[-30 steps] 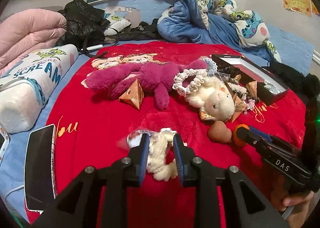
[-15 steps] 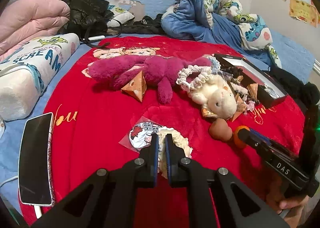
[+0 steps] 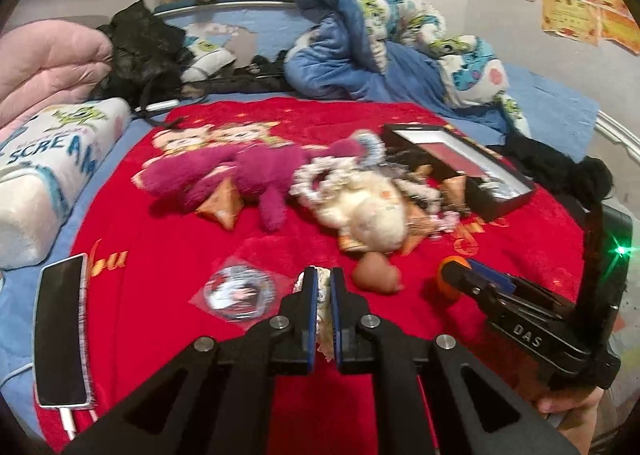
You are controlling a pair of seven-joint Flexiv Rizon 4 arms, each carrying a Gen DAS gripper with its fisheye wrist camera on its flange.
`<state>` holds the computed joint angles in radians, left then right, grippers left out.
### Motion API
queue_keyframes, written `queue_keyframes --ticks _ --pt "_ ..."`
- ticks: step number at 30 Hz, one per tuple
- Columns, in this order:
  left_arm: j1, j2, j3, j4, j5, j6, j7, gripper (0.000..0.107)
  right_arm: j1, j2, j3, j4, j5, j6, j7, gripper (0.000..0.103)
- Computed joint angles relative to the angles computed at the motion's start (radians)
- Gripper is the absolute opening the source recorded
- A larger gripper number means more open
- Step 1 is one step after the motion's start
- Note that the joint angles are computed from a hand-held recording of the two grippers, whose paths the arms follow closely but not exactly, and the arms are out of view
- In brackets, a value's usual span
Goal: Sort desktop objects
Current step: 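Carry the orange and cream scrunchie with both tools to the black box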
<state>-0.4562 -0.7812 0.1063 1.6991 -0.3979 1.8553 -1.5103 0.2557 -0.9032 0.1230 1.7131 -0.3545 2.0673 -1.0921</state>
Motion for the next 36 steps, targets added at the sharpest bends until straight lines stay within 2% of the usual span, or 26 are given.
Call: queue_keyframes --ticks 3,7,16,21,27,29,36 --pt "0.008 -0.001 -0.031 -0.017 0.022 0.001 0.008 0.006 -0.003 0.026 -0.014 0.025 0.026 0.018 -0.002 0.036" --pt "0.047 0.003 -0.116 -0.043 0.070 0.001 0.016 0.006 -0.002 0.065 -0.036 0.066 0.064 0.040 -0.012 0.036" --pt "-0.010 -0.056 -0.135 -0.195 0.105 -0.097 0.041 0.006 0.065 0.166 -0.157 0.175 0.240 0.043 -0.113 0.036" --pt "-0.016 -0.090 -0.157 -0.265 0.127 -0.140 0.034 0.006 0.029 0.186 -0.142 0.192 0.270 0.050 -0.127 0.036" --pt "-0.028 -0.123 -0.160 -0.348 0.143 -0.188 0.018 0.006 -0.017 0.190 -0.112 0.194 0.249 0.055 -0.129 0.036" --pt "-0.054 -0.144 -0.124 -0.400 0.142 -0.222 0.003 0.006 -0.039 0.184 -0.099 0.188 0.231 0.059 -0.123 0.036" --pt "-0.078 -0.237 -0.086 -0.614 0.180 -0.346 -0.029 0.006 -0.124 0.149 -0.061 0.148 0.150 0.054 -0.070 0.036"
